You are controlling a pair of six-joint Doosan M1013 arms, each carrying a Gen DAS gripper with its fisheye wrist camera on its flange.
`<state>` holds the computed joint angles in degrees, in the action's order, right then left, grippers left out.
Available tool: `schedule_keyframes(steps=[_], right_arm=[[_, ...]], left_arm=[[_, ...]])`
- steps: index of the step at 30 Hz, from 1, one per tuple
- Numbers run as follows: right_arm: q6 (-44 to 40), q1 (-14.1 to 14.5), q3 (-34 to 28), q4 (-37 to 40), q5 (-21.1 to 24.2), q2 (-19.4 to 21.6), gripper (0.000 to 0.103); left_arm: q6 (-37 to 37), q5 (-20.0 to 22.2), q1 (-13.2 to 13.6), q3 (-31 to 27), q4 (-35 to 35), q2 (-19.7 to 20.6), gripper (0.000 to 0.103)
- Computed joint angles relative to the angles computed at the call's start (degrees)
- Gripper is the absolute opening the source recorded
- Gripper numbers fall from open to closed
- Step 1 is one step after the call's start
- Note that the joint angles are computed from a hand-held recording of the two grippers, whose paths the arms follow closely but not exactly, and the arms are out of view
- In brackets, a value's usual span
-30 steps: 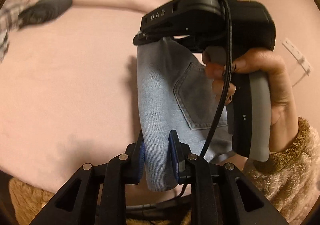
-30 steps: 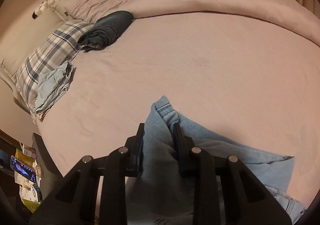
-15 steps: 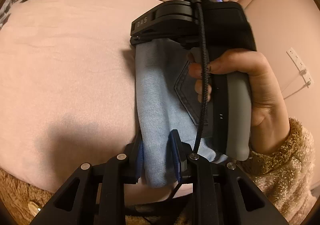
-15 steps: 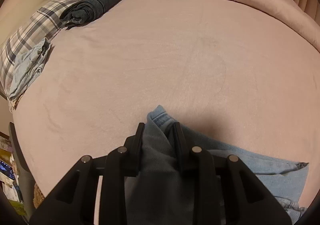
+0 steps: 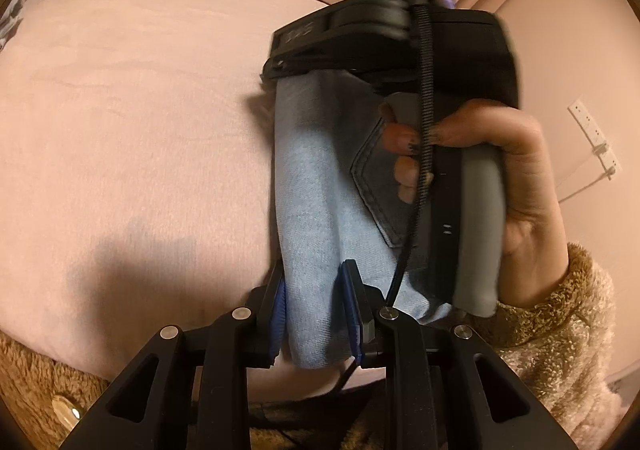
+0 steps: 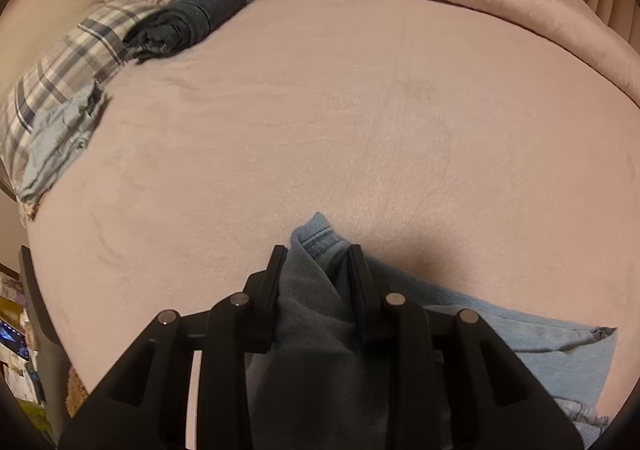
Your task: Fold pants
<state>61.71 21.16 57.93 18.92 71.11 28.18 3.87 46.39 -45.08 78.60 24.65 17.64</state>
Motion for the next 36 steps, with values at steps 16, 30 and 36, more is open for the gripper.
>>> schedule_keyframes(steps=[16, 30, 36], right_arm=[[-4.6, -5.5, 11.0, 6.6, -7.4, -10.0, 0.063], [-2.5, -9.5, 14.6, 6.8, -7.4, -12.4, 0.063], [-4.8, -11.0, 15.3, 9.4, -6.3, -12.2, 0.063]], left_arm=[[-0.9, 3.4, -1.0, -1.0, -0.9, -0.1, 0.034], [0.8, 8.8, -0.9, -4.5, -2.3, 1.8, 0.038], [1.5, 11.0, -0.7, -6.4, -2.9, 3.2, 0.039]])
